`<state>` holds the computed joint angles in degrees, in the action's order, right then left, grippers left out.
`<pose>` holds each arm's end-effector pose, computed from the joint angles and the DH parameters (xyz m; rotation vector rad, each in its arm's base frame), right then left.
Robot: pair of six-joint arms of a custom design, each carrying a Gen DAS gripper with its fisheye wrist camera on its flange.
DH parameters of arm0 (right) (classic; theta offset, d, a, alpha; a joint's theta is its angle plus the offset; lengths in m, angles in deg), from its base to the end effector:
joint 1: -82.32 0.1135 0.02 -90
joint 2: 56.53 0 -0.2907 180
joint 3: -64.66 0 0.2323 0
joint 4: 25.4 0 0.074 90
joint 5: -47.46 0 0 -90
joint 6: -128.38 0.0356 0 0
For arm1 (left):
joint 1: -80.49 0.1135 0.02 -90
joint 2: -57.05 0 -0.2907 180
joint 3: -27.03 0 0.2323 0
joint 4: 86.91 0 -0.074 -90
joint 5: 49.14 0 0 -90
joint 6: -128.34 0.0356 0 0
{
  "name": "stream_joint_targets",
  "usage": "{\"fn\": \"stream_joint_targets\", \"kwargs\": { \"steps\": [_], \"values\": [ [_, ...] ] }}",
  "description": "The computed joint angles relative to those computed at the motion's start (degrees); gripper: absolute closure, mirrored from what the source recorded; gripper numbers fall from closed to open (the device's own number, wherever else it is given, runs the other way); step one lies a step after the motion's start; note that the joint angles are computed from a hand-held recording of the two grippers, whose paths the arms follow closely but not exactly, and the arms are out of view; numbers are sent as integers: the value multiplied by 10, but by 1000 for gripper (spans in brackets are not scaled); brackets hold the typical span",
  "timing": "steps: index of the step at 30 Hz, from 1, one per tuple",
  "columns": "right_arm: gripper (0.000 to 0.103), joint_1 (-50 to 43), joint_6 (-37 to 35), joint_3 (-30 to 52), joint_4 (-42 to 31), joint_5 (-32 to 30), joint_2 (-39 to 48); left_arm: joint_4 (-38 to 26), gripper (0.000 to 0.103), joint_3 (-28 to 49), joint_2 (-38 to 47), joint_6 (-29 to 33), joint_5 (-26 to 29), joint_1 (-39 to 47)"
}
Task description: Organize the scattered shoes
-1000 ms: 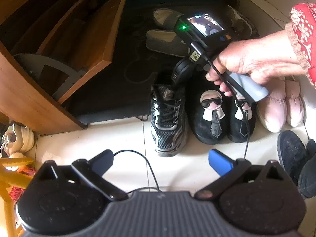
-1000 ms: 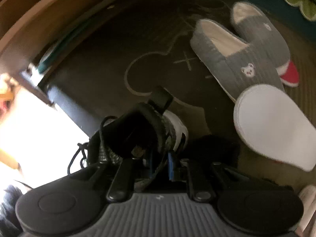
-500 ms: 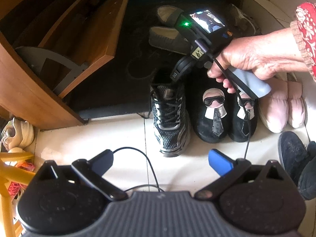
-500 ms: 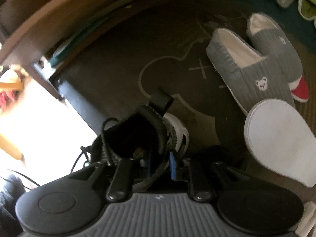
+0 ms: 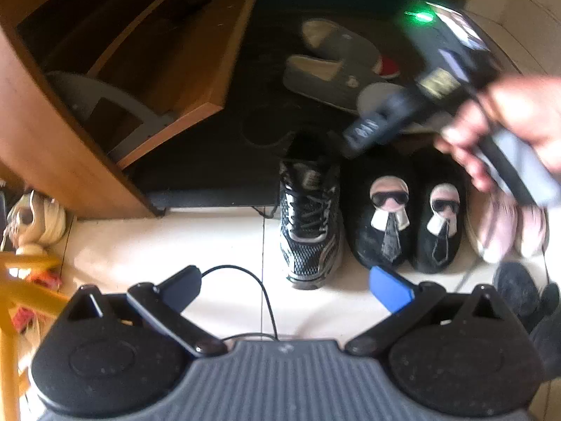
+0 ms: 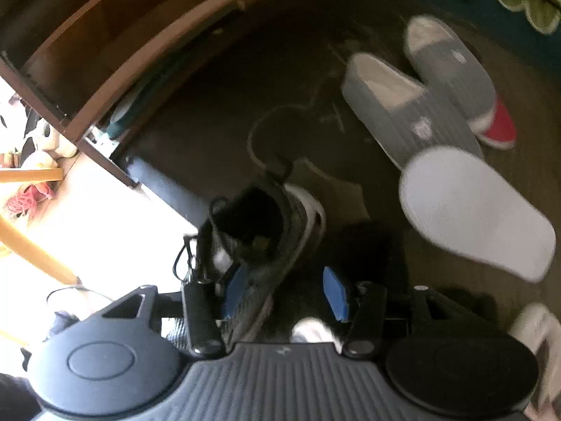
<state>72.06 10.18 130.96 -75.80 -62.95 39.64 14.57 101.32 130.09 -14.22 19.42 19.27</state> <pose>0.2687 -0.0360 0.1810 -0.4855 2.7966 0.4028 0.1034 -0.1612 0.2921 0.1475 2.7054 0.0270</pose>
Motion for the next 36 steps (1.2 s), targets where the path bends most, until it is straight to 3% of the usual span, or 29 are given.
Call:
{"fn": "stream_joint_targets", "kwargs": {
  "steps": [6, 16, 24, 29, 36],
  "values": [
    [54, -68, -88, 85, -107, -2, 11, -4, 0, 7, 4, -12, 1, 5],
    [52, -200, -236, 347, -271, -48, 125, 9, 0, 45, 51, 49, -15, 22],
    [50, -243, -212, 357, -238, -72, 176, 55, 0, 110, 139, 109, 7, 40],
    [49, -258, -226, 350, -196, -55, 199, 78, 0, 155, 195, 136, 25, 38],
    [47, -271, -206, 360, -131, -31, 238, 84, 0, 288, 308, 191, 46, 50]
  ]
}}
